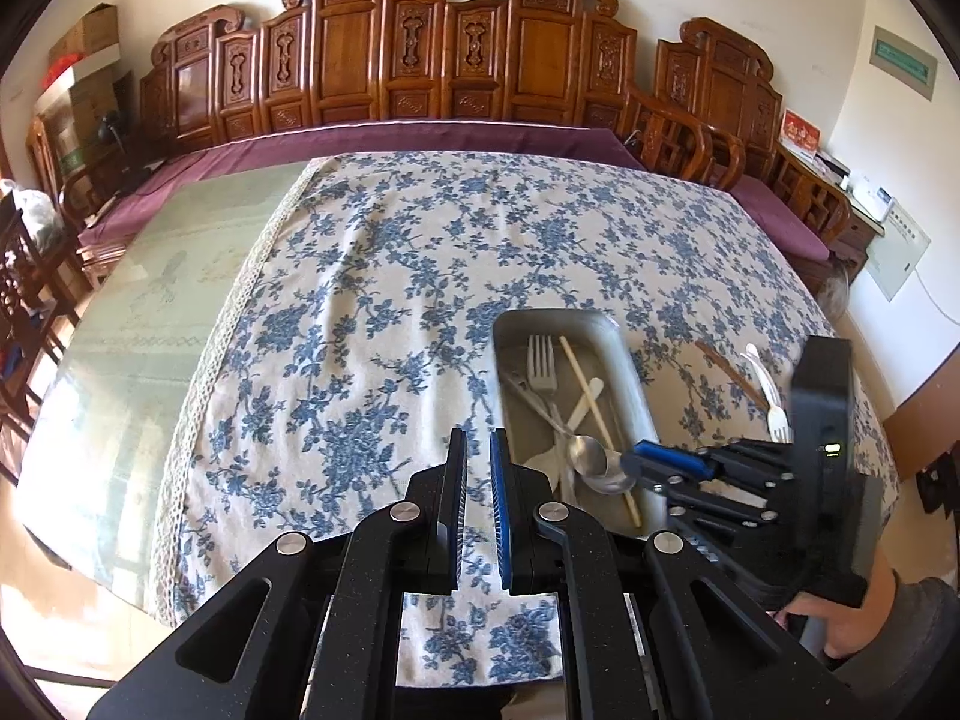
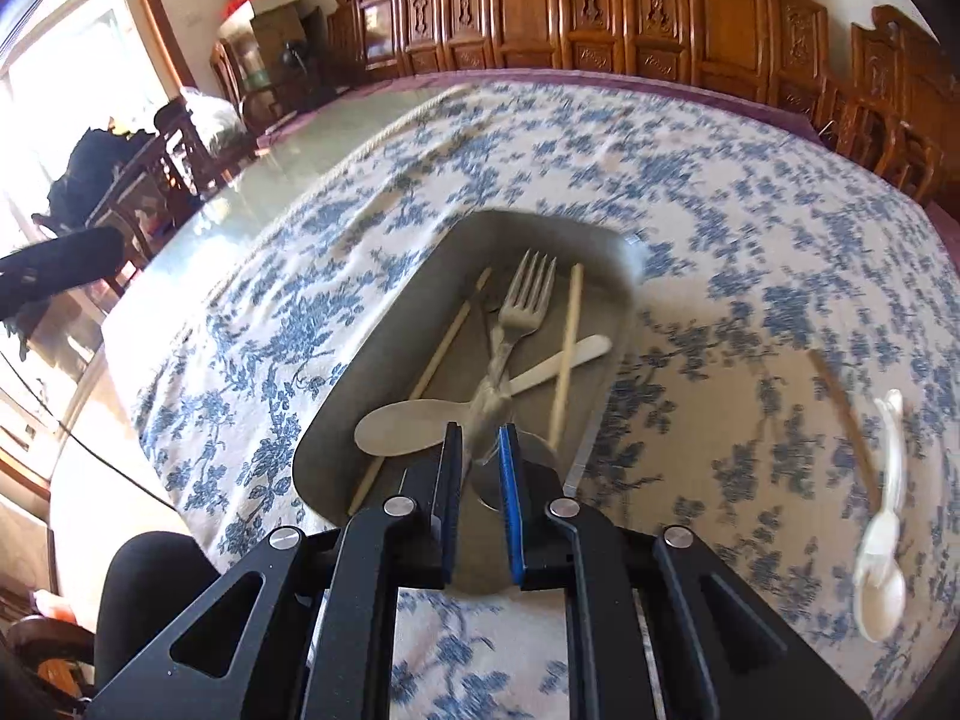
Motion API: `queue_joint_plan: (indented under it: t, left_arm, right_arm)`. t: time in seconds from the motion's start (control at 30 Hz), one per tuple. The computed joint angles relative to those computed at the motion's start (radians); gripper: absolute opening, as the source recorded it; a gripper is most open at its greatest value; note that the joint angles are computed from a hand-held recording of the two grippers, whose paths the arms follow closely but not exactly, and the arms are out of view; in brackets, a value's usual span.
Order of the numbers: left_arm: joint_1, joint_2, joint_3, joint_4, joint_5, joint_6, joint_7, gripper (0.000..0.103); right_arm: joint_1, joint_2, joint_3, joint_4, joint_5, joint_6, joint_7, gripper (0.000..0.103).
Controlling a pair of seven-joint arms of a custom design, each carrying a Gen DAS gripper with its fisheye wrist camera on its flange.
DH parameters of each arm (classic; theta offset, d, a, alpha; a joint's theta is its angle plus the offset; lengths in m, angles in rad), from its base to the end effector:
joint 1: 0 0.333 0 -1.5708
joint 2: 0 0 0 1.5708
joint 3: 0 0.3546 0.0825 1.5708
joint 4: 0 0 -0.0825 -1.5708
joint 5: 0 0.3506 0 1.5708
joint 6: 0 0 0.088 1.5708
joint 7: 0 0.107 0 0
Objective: Organize utensils
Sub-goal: 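Lift both open tools away from the tray, then grasp the white plastic fork and spoon on the cloth with the right tool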
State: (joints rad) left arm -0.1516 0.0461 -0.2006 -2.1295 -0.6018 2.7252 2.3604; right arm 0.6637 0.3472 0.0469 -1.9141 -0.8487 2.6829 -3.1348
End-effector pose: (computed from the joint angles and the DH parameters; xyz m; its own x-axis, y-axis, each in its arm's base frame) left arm 0.5345 -0.1722 0.5016 -0.6215 -0.7812 0.0593 -0.6431 0.4654 -0.6081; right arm 0.4704 0.4321 0.4094 -0.1159 -0.9750 -0.1897 -0.7979 0.2051 -0.5668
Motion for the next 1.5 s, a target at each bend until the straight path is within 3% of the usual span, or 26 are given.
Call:
queue_joint_plan:
  t: [0.13,0.5,0.57,0.7,0.77,0.9,0.97,1.13,1.27,1.5]
  left_arm:
    - [-0.015,-0.016,-0.011,-0.014,-0.025,0.004,0.013,0.007]
    - [-0.076,-0.063,-0.029,-0.046,-0.069,0.017,0.03,0.009]
    - [-0.087,-0.076,-0.03,-0.056,-0.082,0.025,0.038,0.018]
    - [-0.109,-0.098,-0.03,-0.073,-0.103,0.037,0.048,0.027]
    - [-0.121,-0.11,-0.03,-0.083,-0.121,0.044,0.058,0.039]
    - [-0.138,-0.127,-0.031,-0.1,-0.113,0.053,0.048,0.044]
    - [-0.149,-0.137,-0.031,-0.111,-0.125,0.072,0.051,0.065]
    - [-0.167,-0.156,-0.027,-0.129,-0.14,0.094,0.043,0.078]
    - [-0.179,-0.172,-0.028,-0.145,-0.128,0.102,0.021,0.079]
    - [-0.206,-0.174,-0.032,-0.156,-0.122,0.11,0.01,0.079]
  right_arm:
    - [0.013,-0.104,-0.009,-0.093,-0.091,-0.019,0.091,0.015]
    - [-0.059,-0.332,0.124,-0.275,-0.186,-0.158,0.21,0.015]
    - [-0.069,-0.364,0.145,-0.299,-0.187,-0.184,0.225,0.015]
    - [-0.088,-0.428,0.178,-0.36,-0.181,-0.22,0.262,0.015]
    - [-0.098,-0.454,0.191,-0.386,-0.174,-0.229,0.274,0.015]
    - [-0.113,-0.503,0.213,-0.43,-0.151,-0.256,0.283,0.016]
    - [-0.119,-0.532,0.223,-0.452,-0.14,-0.27,0.289,0.019]
    - [-0.128,-0.582,0.249,-0.486,-0.116,-0.303,0.291,0.021]
    - [-0.132,-0.614,0.264,-0.504,-0.097,-0.326,0.29,0.028]
    - [-0.148,-0.658,0.265,-0.553,-0.064,-0.319,0.272,0.029]
